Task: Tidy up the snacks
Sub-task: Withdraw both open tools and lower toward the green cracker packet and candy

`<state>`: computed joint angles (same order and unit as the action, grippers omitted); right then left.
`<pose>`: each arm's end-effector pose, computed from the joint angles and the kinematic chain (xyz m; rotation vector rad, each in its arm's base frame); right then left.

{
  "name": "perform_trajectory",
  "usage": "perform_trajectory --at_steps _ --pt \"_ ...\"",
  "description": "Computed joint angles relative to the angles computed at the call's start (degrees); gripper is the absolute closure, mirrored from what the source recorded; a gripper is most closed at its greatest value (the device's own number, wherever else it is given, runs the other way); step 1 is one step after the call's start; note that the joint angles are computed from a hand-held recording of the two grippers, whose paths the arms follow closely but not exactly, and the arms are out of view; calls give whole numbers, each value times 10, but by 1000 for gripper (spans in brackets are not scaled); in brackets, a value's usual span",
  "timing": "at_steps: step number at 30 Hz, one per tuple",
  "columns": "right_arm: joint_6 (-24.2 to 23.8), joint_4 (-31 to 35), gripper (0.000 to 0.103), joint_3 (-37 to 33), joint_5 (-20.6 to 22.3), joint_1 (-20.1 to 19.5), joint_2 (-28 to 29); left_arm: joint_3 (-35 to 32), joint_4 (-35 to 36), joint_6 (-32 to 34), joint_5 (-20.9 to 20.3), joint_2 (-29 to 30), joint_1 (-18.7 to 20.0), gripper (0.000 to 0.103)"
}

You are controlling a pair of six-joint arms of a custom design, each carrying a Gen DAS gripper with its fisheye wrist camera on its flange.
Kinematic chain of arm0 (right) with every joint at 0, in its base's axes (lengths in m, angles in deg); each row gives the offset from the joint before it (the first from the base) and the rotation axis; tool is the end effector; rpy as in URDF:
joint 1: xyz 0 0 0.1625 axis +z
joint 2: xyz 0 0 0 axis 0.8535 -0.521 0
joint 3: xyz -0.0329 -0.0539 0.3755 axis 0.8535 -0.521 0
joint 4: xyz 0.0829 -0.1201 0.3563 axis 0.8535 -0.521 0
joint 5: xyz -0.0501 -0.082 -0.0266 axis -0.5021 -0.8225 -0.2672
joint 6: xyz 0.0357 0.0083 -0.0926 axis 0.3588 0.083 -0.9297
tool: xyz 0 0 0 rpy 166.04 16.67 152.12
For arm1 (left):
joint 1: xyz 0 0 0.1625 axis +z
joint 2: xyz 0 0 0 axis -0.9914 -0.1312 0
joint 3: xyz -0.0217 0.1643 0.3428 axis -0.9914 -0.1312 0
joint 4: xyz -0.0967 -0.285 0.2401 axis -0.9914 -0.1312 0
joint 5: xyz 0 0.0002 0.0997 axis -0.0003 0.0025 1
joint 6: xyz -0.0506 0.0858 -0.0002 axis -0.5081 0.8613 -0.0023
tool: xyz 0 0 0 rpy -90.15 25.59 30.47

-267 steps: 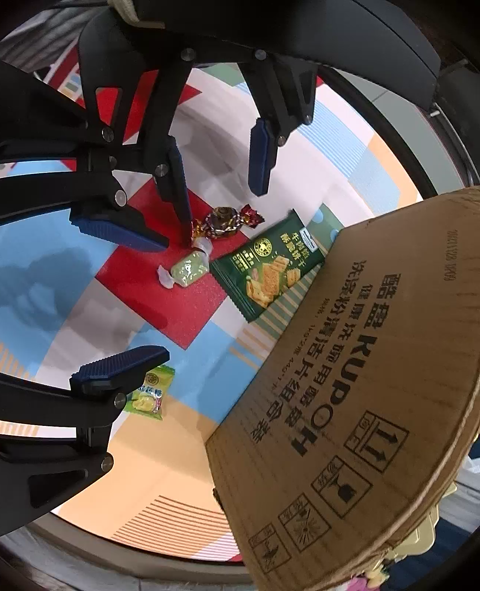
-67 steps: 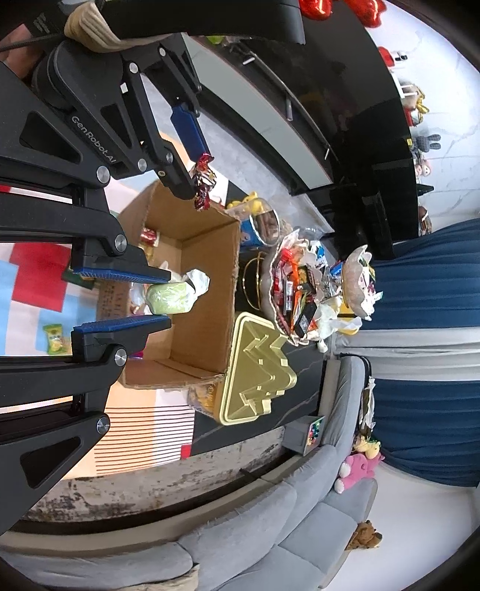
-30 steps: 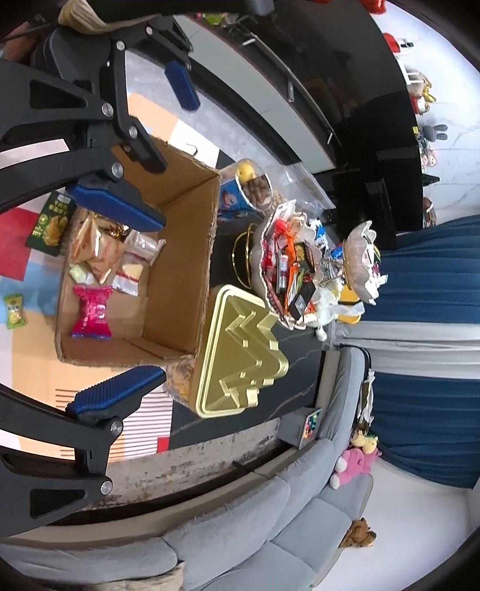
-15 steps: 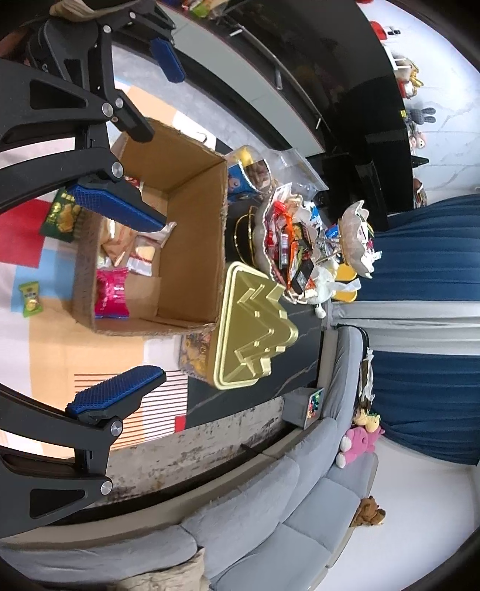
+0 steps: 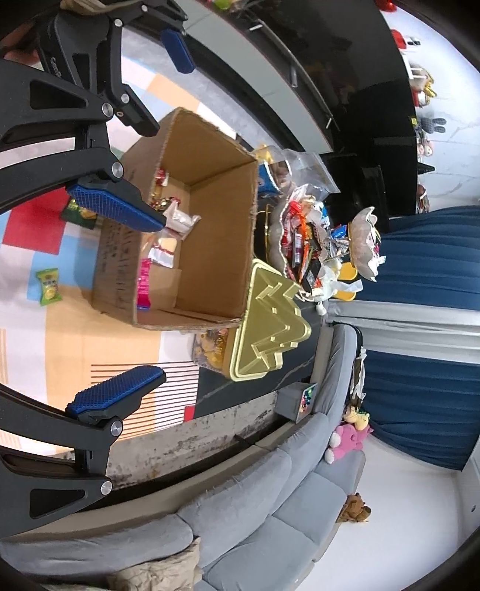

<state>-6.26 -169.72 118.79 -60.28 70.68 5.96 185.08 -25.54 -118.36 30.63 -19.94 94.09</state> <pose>0.3538 -0.3334 0.2654 0.8267 -2.2255 0.8202 -0.3299 -0.2857 0.2641 0.2179 2.0870 -0.9569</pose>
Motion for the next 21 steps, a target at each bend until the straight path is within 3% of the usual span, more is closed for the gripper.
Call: perform_trajectory --at_steps 5,21 --pt "-10 -27 20 37 -3 -5 -8 39 -35 7 0 -10 -8 3" --pt "-5 -39 20 114 16 -66 -18 124 -208 120 -33 14 25 2"
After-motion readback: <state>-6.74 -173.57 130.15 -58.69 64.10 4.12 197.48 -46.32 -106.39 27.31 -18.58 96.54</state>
